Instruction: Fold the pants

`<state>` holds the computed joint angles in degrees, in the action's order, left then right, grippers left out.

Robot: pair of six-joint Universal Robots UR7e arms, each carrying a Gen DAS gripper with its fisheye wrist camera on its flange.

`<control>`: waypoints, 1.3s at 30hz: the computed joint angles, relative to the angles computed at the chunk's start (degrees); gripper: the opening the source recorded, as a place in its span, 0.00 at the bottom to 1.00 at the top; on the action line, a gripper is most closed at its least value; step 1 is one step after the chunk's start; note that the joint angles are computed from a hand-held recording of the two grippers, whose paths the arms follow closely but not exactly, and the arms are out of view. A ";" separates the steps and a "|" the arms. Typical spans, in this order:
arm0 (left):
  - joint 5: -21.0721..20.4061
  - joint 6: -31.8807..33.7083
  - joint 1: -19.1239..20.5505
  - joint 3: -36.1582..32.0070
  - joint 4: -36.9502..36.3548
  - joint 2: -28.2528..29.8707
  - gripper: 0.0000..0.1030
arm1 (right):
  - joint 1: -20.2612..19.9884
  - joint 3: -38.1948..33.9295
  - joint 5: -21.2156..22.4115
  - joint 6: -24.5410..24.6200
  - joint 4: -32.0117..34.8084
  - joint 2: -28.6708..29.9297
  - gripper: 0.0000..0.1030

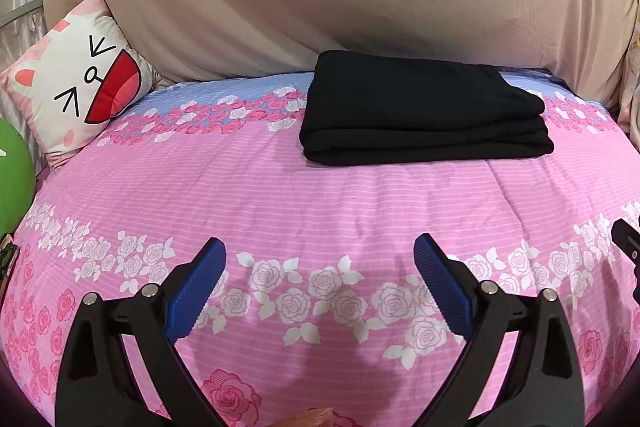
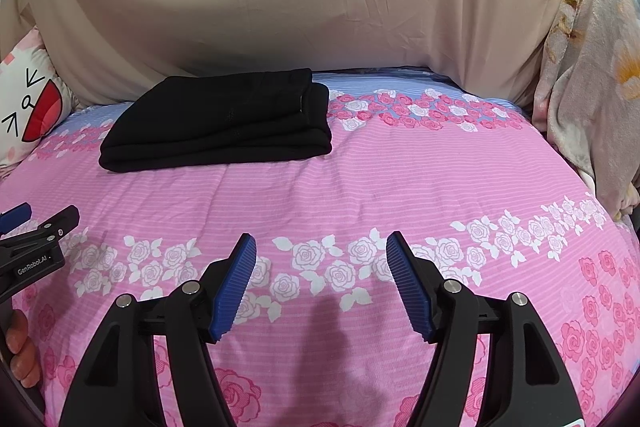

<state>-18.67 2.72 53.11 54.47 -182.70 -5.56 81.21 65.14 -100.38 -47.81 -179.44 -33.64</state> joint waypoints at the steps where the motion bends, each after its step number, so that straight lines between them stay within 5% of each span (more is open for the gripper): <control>1: 0.16 -0.09 -0.01 -0.10 0.11 0.06 0.90 | 0.00 0.04 0.01 -0.01 -0.11 0.01 0.64; 39: 0.22 0.86 0.00 -0.26 -0.65 0.24 0.90 | 0.01 0.12 -0.07 -0.11 -0.11 -0.06 0.65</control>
<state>-18.45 3.58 53.11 54.21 -183.35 -5.32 81.22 65.26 -100.45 -47.92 -179.55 -33.70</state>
